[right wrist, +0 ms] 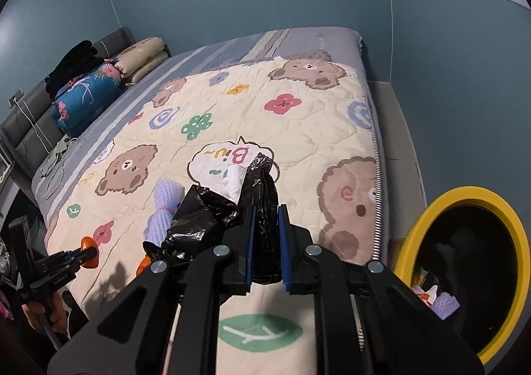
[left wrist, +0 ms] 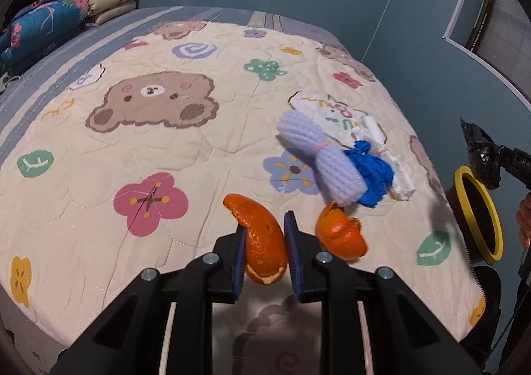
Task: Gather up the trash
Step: 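Carry the orange peel and black bag over the bin with both tools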
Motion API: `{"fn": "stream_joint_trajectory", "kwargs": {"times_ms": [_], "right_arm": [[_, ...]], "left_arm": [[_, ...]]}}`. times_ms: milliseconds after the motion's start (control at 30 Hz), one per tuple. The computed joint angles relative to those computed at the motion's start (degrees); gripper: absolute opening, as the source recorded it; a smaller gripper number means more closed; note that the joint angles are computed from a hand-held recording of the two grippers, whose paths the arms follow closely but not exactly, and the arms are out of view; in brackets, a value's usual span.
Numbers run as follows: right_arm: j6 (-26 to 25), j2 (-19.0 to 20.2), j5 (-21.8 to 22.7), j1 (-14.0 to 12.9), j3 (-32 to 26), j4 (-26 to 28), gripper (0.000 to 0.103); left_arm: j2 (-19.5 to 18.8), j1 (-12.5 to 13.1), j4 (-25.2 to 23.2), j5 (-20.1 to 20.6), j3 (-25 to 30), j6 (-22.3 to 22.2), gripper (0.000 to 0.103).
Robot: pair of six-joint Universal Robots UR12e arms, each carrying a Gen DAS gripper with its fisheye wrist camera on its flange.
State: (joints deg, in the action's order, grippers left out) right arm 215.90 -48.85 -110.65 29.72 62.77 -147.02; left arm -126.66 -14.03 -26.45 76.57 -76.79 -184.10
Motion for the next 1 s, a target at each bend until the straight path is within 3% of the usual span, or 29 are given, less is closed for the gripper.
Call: {"fn": "stream_joint_trajectory", "kwargs": {"times_ms": [567,1000], "right_arm": [[0.12,-6.46,-5.54,1.14,8.98,-8.65,0.013],[1.26,-11.56,-11.48,1.43,14.43,-9.01,0.013]], "left_arm": [[1.41,-2.88,2.26,-1.32,1.51,1.69,0.020],[0.59,-6.31,0.90,-4.09,6.83,6.70,0.020]]}}
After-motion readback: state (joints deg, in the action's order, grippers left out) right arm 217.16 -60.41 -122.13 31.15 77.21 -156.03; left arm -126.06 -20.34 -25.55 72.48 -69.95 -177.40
